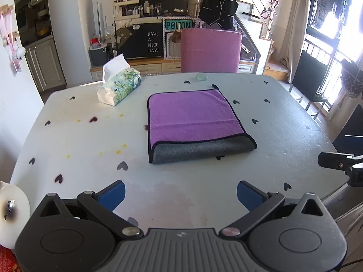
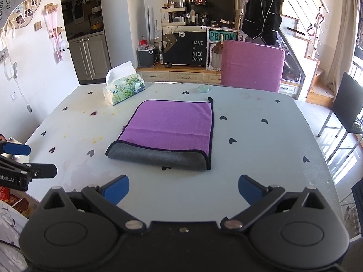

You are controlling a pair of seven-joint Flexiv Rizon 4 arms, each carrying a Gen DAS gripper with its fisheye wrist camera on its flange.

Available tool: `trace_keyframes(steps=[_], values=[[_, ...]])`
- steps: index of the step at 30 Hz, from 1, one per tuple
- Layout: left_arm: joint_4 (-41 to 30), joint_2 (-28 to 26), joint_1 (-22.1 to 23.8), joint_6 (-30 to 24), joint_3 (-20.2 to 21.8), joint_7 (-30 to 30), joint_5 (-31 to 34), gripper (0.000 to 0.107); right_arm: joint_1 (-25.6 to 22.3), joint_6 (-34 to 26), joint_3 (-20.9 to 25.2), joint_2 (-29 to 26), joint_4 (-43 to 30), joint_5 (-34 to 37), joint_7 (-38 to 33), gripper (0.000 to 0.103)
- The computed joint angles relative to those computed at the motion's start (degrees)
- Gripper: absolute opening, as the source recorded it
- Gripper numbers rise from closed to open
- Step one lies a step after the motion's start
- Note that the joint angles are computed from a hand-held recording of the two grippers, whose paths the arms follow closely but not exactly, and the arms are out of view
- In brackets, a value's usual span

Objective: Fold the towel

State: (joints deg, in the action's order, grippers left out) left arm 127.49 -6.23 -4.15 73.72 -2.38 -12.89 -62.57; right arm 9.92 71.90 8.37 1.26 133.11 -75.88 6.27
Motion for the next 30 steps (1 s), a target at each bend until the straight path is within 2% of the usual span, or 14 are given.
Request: trace_keyframes(steps=[6, 15, 23, 30], values=[[-0.47, 0.03, -1.04, 1.63, -0.63, 1.25, -2.46, 0.103, -0.18, 0.50, -0.34, -0.45, -0.49, -0.27, -0.07, 0.103], [-5.35, -2.48, 0.11, 2.01, -0.94, -7.13, 3.41, 0.103, -0.35, 0.89, -1.47, -2.46, -4.03, -0.70, -2.26, 0.103], [-10.09, -4.84, 1.18, 4.87, -3.07, -9.46, 5.51, 0.103, -0.33, 1.09, -2.66, -4.80, -8.59, 0.76, -7.22, 0.103], [-15.28, -8.91, 2.53, 4.47, -3.80, -16.41, 12.55, 0.103, -0.46, 1.73, -4.50, -8.07, -12.93, 1.35, -10.41, 0.103]])
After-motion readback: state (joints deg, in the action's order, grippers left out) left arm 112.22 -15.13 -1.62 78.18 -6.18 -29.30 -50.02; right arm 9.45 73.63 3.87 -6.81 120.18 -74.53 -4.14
